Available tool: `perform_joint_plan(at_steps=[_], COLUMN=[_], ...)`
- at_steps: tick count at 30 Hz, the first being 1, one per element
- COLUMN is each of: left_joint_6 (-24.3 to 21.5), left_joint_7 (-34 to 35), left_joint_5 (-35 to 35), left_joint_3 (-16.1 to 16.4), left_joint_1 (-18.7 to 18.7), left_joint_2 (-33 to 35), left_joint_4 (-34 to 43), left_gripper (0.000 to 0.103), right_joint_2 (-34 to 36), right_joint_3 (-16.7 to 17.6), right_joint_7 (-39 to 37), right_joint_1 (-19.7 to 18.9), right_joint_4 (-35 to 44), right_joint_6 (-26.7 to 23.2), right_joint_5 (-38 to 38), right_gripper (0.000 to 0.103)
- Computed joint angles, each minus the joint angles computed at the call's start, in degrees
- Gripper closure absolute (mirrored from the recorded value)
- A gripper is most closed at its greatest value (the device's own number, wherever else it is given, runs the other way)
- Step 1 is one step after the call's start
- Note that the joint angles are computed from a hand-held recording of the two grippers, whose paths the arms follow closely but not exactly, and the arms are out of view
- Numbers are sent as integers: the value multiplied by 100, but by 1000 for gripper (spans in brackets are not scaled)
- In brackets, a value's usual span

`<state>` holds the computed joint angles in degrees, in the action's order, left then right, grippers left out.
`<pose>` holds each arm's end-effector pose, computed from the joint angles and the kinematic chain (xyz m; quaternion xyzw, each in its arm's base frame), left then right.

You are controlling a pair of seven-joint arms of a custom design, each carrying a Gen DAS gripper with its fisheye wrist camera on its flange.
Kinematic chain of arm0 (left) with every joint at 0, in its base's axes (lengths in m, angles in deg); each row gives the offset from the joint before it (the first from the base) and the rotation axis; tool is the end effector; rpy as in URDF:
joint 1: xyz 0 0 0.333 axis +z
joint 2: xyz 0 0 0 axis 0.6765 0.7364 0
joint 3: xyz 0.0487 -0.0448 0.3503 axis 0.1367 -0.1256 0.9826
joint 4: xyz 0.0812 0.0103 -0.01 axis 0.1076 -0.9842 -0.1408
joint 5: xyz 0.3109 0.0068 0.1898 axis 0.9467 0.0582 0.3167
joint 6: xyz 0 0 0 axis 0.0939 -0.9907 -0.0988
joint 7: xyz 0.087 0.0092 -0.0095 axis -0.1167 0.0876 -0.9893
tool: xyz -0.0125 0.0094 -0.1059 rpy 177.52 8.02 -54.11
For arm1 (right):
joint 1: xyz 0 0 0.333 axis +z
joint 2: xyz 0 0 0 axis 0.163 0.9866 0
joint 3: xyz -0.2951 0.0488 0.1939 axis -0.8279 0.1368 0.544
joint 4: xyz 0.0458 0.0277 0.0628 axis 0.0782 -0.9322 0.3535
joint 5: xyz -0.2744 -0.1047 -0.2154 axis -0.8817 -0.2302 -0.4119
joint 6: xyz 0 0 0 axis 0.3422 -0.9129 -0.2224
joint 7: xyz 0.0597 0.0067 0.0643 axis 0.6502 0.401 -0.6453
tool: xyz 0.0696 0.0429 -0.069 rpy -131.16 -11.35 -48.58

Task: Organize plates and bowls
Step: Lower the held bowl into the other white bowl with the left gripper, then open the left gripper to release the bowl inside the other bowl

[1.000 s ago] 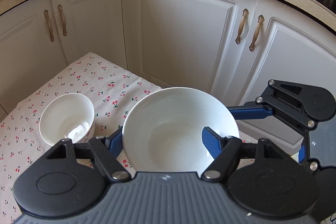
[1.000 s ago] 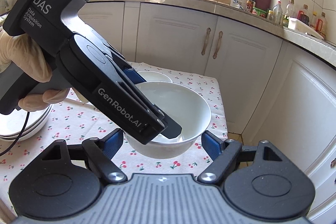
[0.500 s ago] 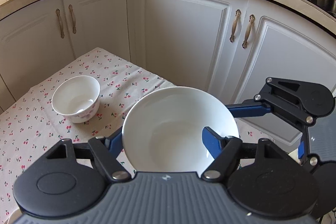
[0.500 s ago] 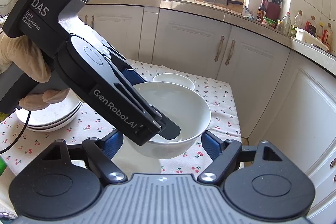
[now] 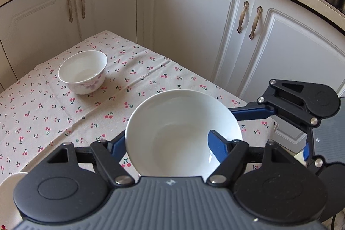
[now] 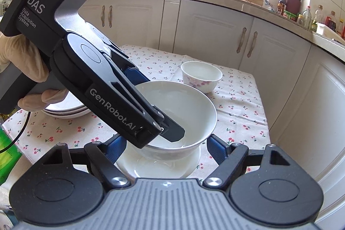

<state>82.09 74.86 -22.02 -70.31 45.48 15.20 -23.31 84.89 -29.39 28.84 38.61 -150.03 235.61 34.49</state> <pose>0.6976 -0.1630 0.5258 -0.3853 0.8453 -0.3489 0.1235 0.6579 0.3219 0.5336 -0.7805 0.4370 -0.2730 0.3540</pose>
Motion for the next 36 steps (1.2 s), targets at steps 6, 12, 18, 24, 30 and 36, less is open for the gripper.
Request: perform_joint_plan(at_steps=[6, 12, 18, 24, 30, 36], left_joint_6=[82, 39, 58, 50, 4, 18], left_joint_7=[52, 22, -2, 18, -7, 16], left_joint_5=[-32, 2, 54, 88, 141, 134], left_joint_3=[-20, -1, 8, -3, 6, -14], left_joint_1=[22, 14, 2, 0, -11, 7], left_joint_2=[-46, -23, -16, -10, 40, 42], left_joint_4=[-171, -191, -227, -234, -188, -204], left_gripper=[26, 26, 26, 26, 26, 26], right_joint_2=[-11, -6, -8, 39, 61, 102], right_joint_3=[31, 75, 130, 158, 176, 260], right_joint_7=[5, 4, -26, -31, -33, -105], right_joint_1=[6, -20, -56, -90, -109, -179], right_joint_4=[-45, -52, -67, -14, -7, 50], right_joint_6=[-100, -184, -211, -290, -321, -350], right_joint_5=[25, 33, 61, 113, 151, 246], right_gripper=[18, 18, 18, 18, 18, 18])
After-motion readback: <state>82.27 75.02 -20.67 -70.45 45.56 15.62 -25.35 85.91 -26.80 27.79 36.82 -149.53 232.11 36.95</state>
